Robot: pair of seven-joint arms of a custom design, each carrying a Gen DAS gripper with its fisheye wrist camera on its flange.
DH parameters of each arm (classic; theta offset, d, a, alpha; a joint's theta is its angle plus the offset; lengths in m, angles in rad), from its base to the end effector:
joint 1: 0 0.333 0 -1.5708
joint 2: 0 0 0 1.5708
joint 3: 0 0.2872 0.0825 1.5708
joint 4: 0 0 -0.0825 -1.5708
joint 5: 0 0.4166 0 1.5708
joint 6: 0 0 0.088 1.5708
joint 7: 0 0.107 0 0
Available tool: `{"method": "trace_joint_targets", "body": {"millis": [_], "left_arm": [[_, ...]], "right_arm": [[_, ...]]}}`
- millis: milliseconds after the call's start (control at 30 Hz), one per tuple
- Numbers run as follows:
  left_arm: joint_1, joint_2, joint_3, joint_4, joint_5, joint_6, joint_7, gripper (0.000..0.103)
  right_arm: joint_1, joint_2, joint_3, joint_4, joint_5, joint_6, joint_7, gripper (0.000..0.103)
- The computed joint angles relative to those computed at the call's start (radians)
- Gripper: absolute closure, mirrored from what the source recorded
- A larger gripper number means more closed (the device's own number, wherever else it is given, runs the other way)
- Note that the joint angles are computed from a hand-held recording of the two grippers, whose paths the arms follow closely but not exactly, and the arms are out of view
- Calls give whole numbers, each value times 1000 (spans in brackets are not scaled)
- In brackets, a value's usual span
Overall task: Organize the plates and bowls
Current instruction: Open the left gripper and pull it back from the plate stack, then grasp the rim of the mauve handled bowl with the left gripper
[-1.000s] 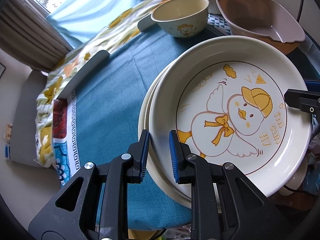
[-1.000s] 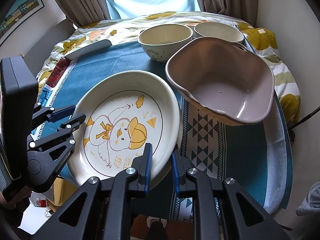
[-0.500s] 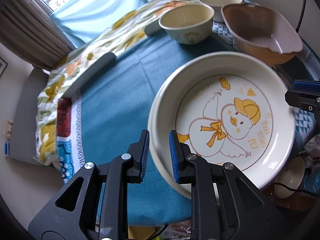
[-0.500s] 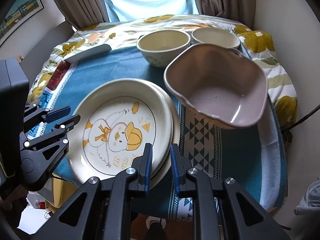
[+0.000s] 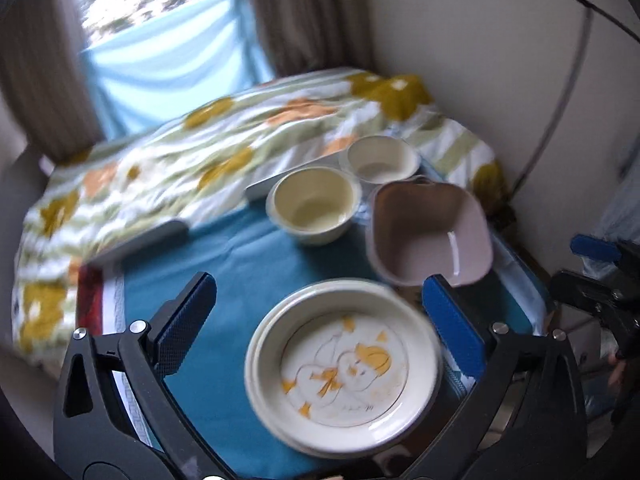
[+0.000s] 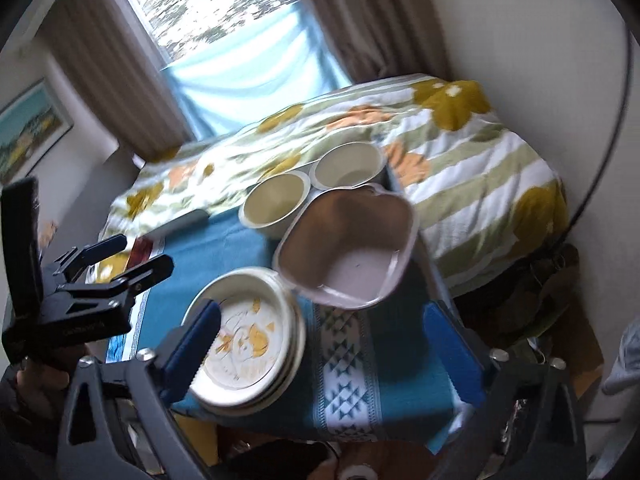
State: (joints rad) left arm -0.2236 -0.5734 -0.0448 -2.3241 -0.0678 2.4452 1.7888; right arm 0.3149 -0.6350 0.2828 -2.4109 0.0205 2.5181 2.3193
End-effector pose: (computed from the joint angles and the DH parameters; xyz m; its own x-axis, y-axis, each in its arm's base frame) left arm 0.4566 -0.1288 0.5995 -0.4030 -0.9101 -0.0968 -0.6806 0.3688 -0.6330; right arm 0.3746 0.2747 0.5775 -0.0309 -0.9403 -0.3390 -0.7808 0.2344 -0.5792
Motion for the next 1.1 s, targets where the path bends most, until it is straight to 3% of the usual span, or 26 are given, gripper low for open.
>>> {"method": "trace_joint_targets", "body": {"millis": [67,167,267,367,400,533,633,800,933,1100], "left_arm": [[-36,52,15,44,-31,-23,58,0],[-74,168,47,142,-143,-94,145,0],[-64,273,47,229,-241,-176,184,1],[-39,385,37,315,-317,-253,207,4],[-29,411,28,335,-328,-266,213,10],[17,515,-21,412,-313,-315,212,34],[50,579,-60,463,-313,-349,217,46],[95,629,-109,508,-299,-362,224,54],[110,664,-129,541,-273,-365,204,80],[124,682,-140,560,-258,-367,189,87]], "right_arm": [[-3,23,-21,27,19,-73,5,2],[-28,42,-25,30,26,-92,55,2],[-38,108,-35,73,21,-117,76,2],[-29,168,-63,91,50,-88,83,3],[-31,194,-69,99,54,-79,90,6],[-15,277,-106,127,101,-51,73,39],[-13,327,-116,159,105,-65,72,50],[-10,379,-128,186,103,-63,74,61],[-10,395,-134,196,90,-64,72,79],[-16,395,-131,196,47,-77,100,91]]}}
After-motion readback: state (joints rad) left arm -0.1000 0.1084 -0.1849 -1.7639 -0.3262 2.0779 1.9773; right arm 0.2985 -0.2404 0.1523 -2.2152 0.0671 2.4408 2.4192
